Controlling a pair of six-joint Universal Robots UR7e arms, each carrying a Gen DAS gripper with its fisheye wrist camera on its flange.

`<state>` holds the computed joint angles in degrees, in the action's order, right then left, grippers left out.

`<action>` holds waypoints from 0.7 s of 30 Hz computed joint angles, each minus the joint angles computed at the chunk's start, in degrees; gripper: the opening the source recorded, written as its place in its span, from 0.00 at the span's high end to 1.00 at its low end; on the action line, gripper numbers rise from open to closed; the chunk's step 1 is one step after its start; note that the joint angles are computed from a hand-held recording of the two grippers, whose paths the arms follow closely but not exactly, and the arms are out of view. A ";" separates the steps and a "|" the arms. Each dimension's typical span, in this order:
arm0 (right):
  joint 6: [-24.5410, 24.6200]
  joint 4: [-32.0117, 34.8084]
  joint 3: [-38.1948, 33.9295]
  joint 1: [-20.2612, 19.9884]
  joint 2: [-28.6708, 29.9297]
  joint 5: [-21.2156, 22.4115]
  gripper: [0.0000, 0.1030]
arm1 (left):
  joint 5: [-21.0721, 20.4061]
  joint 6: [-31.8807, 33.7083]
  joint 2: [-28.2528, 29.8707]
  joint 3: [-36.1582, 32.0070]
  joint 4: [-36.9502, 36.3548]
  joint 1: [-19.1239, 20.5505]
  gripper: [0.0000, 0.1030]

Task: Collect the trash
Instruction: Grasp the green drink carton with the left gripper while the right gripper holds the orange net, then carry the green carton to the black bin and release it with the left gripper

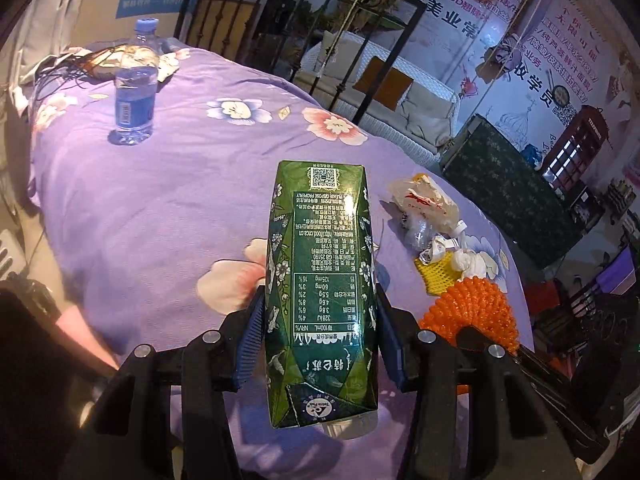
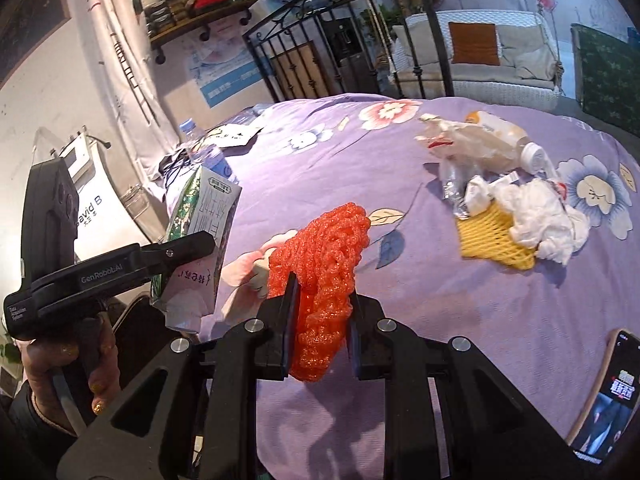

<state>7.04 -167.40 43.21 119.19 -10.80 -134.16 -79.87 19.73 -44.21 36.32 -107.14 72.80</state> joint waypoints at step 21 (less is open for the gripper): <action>-0.82 13.56 -19.28 1.78 11.47 6.32 0.79 | 9.45 -6.98 -3.90 -3.24 -1.16 7.24 0.52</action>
